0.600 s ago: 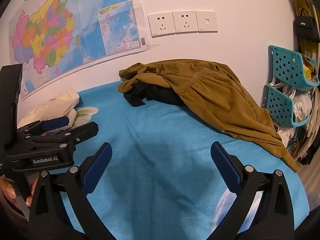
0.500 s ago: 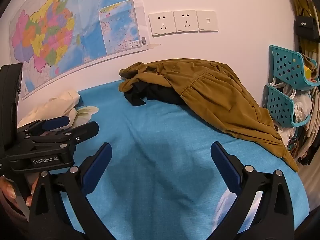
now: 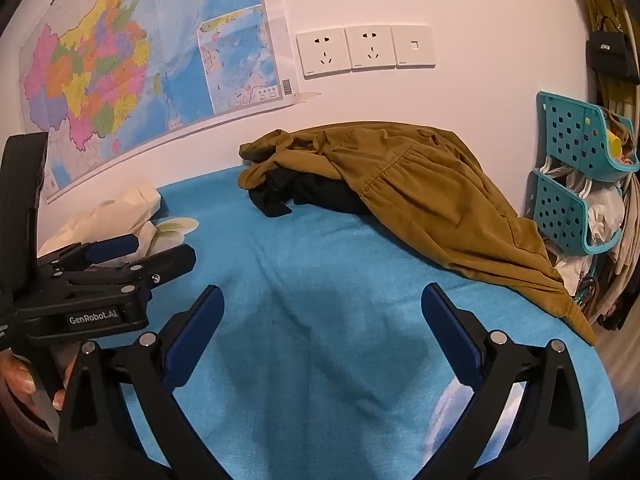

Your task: Fold large clothes

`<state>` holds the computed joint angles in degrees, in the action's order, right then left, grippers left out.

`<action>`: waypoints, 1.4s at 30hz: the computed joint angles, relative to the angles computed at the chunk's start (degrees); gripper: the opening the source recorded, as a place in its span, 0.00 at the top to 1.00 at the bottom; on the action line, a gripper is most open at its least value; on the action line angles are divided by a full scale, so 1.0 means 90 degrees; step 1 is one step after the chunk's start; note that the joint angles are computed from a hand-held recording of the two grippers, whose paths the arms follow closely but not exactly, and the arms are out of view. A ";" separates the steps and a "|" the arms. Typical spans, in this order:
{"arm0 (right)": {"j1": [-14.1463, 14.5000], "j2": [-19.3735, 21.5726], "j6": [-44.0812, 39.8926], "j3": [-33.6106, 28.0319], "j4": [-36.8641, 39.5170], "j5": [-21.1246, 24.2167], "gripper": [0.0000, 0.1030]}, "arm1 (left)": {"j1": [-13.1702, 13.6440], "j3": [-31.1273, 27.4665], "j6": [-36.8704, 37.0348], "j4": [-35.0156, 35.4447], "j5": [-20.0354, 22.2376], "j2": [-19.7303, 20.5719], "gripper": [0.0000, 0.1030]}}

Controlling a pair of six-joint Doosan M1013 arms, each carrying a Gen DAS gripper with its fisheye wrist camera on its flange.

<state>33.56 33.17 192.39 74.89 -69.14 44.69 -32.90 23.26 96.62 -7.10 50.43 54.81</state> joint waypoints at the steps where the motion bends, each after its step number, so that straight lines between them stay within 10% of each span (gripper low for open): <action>1: -0.0004 -0.0007 0.0002 0.0005 -0.0002 -0.0004 0.05 | 0.0002 0.0027 0.0021 -0.0008 -0.0029 -0.0009 0.07; 42: -0.0002 -0.0022 -0.0075 0.0009 -0.0001 -0.0089 0.05 | 0.0002 -0.0003 -0.0032 0.0052 -0.0038 -0.0023 0.07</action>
<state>33.54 32.97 191.72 74.98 -69.15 43.89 -32.88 23.24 96.33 -6.64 50.09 54.60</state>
